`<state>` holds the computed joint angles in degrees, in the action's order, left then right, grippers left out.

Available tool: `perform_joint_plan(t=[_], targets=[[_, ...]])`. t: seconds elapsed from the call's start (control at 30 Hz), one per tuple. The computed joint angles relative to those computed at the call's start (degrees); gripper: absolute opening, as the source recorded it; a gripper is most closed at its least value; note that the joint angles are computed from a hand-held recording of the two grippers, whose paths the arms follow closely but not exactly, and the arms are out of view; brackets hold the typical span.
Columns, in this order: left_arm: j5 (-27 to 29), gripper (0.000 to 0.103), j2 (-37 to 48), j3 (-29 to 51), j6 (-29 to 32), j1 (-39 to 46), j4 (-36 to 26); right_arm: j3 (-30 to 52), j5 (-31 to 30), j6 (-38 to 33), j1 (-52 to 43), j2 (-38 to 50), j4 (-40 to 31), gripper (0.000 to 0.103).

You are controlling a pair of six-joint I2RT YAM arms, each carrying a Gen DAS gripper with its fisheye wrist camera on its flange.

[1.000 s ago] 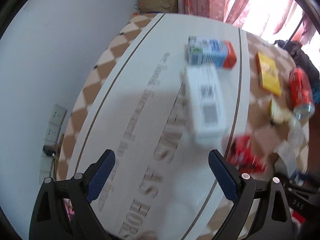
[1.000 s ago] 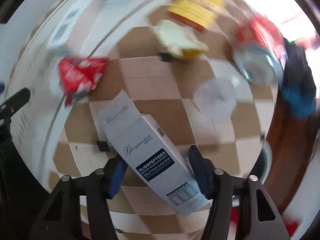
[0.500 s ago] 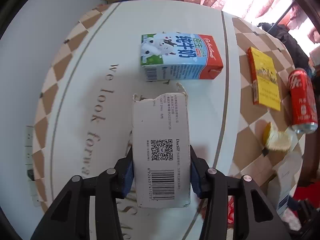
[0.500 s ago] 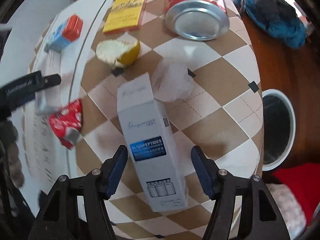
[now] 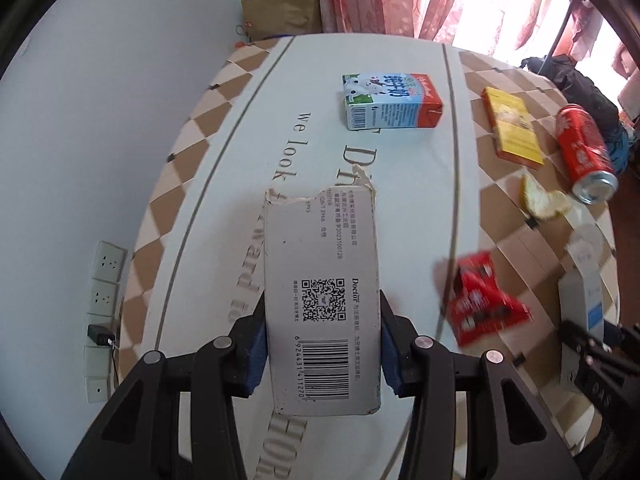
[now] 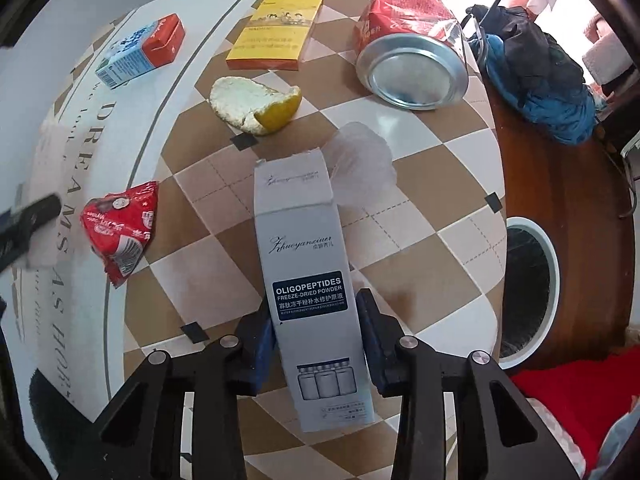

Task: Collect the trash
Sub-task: 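Grasp the white oligopeptides box with the right tool while the left tool grasps the white barcode box, then carry both white boxes over the trash bin and open both tools to drop them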

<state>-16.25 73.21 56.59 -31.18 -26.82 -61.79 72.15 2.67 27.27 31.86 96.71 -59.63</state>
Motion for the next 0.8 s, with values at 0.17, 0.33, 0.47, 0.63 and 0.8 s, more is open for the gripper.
perform_joint_plan(t=[0.17, 0.33, 0.47, 0.63, 0.8], targets=[[-1.87, 0.043, -6.36, 1.00, -2.17, -2.28, -5.31, -2.40, -1.22, 1.06, 0.09, -4.41, 1.13, 0.039], [-5.95, 0.043, -9.41, 6.73, -8.96, -11.02, -12.66, -3.35, -1.83, 2.59, 0.65, -11.53, -0.21, 0.039], [-9.80, 0.043, -9.19, 13.46, -15.31, -19.11, -18.83, -4.28, -1.51, 3.02, 0.95, -18.55, -1.68, 0.039], [-14.62, 0.043, -4.93, 23.20, -22.48, -29.48, -24.85, -3.70, -2.93, 2.28, -1.57, -28.07, -5.25, 0.039], [-16.84, 0.043, 2.65, 33.18, -25.07, -36.63, -26.57, -1.17, -5.50, 1.17, -5.91, -36.78, -10.79, 0.039]])
